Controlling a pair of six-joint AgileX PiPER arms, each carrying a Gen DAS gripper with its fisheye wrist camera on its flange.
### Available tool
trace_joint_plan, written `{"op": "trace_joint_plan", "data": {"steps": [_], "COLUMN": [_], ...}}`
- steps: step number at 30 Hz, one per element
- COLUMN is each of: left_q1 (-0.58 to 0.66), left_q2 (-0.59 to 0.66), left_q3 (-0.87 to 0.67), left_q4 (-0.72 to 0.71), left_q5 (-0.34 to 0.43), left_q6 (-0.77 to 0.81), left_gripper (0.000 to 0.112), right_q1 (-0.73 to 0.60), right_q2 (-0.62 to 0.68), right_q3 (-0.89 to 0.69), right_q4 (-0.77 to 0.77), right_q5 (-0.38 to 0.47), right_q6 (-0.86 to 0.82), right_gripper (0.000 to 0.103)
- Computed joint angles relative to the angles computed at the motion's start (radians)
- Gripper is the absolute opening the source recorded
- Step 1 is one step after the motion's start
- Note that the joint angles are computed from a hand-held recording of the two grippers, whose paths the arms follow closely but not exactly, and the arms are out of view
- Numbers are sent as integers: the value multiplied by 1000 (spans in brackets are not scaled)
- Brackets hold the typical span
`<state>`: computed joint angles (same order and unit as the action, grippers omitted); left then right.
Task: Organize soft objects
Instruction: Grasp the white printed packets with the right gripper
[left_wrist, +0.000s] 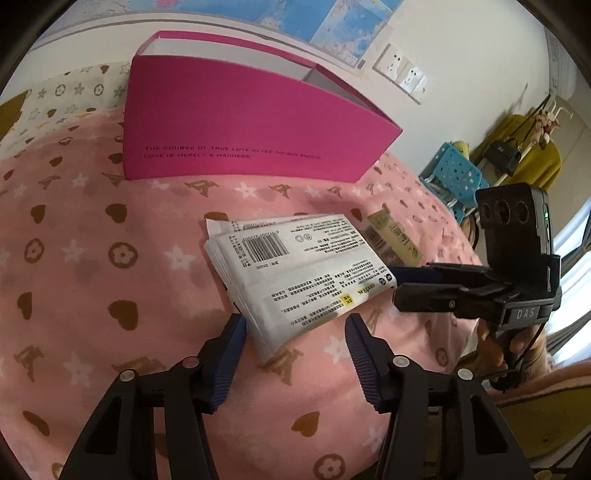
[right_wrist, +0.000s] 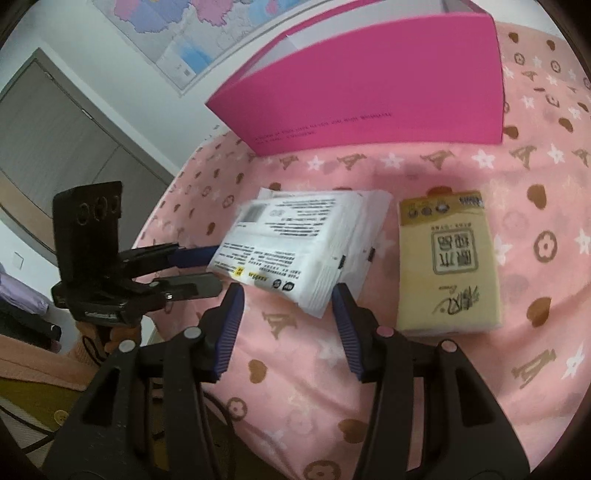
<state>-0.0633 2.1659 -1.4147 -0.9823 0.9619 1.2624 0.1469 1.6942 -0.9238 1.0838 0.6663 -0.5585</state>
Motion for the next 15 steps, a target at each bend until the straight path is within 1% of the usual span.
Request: {"op": "trace_joint_plan", "data": {"steps": [5, 8, 12, 15], "left_q1": [1, 10, 18, 20], "left_q2": [-3, 14, 29, 44], "left_q3": [-3, -24, -43, -62], "left_q4": [-18, -27, -41, -44], "left_q5": [-7, 5, 14, 17], "left_q6": [-1, -19, -27, -49], "left_gripper": [56, 55, 47, 47], "right_q1": [-8, -62, -72, -64], "right_q2": [23, 64, 100, 135], "right_q3": [-4, 8, -23, -49], "right_q4": [78, 236, 247, 264], "right_q5": [-28, 23, 31, 24], "right_q6": [-50, -177, -192, -189], "right_gripper": [52, 52, 52, 51]}}
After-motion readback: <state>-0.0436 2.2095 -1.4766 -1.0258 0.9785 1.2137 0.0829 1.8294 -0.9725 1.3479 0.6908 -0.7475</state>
